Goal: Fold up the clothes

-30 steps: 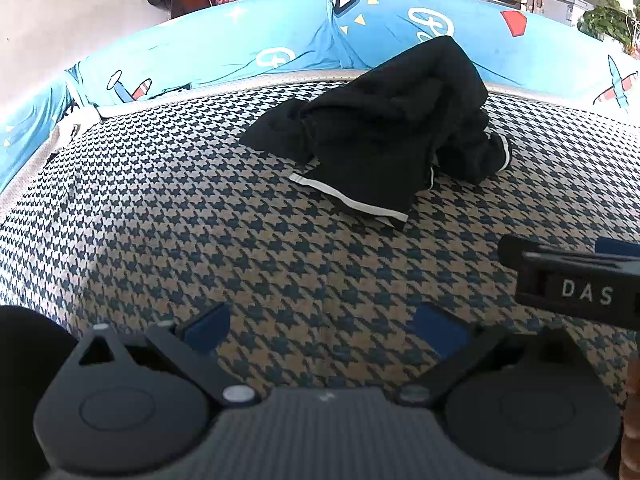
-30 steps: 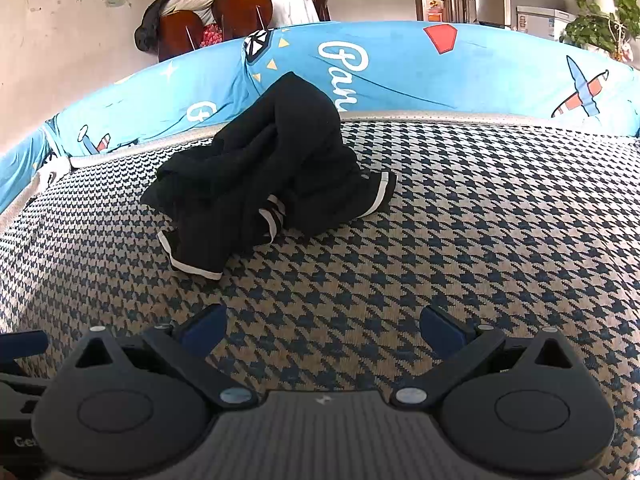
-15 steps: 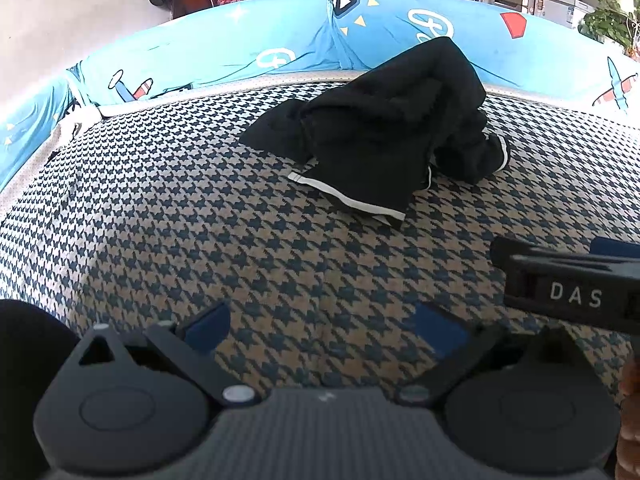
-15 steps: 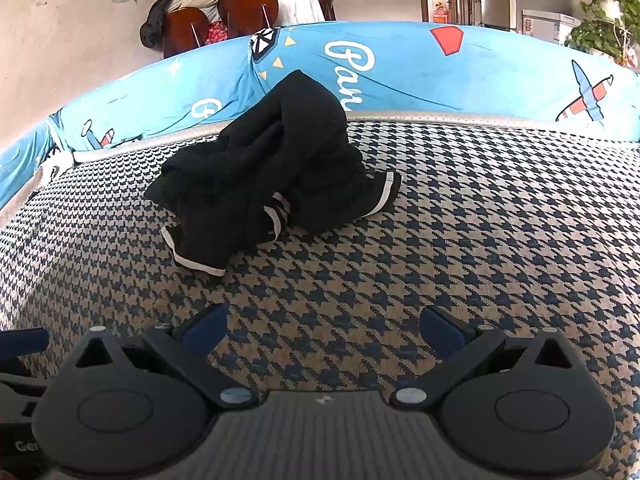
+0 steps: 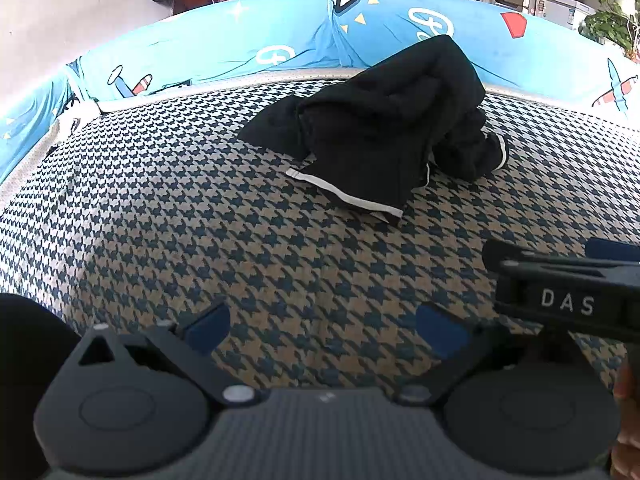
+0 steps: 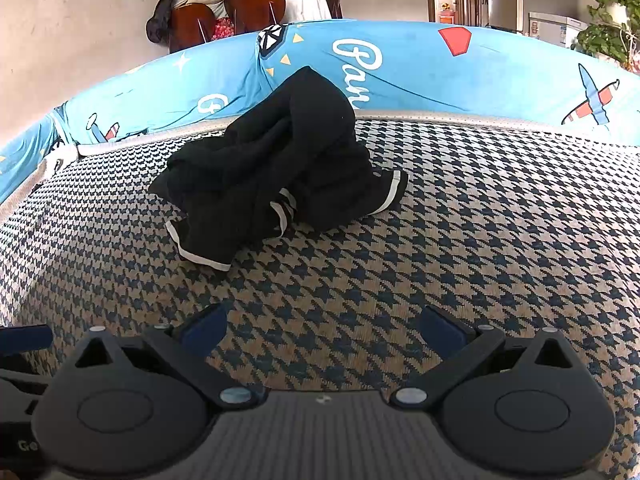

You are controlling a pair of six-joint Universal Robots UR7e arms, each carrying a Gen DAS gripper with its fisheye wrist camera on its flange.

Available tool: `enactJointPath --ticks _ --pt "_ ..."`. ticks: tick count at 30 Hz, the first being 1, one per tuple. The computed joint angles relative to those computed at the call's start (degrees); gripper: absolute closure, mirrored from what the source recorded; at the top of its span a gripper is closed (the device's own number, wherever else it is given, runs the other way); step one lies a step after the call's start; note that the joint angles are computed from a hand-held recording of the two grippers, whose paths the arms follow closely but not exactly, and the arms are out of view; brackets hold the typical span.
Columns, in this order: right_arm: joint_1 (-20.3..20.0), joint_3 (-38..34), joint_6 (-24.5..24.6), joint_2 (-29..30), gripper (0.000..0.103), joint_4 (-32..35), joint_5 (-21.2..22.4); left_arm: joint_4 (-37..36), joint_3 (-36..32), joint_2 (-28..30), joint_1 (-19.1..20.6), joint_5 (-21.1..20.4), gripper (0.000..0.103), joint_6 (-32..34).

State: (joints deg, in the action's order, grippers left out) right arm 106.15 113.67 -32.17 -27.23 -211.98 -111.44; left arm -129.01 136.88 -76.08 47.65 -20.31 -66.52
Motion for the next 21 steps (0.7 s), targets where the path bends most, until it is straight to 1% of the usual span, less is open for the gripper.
enactJointPath --ticks 14,21 --pt "0.3 -0.8 -0.1 0.6 0.0 0.9 -0.8 -8.1 1.0 0.8 1.4 -1.4 0.0 5.5" --pt "0.4 -1.4 -0.4 1.2 0.0 1.7 -1.3 -10.8 1.2 1.2 2.4 -2.1 0.0 7.5"
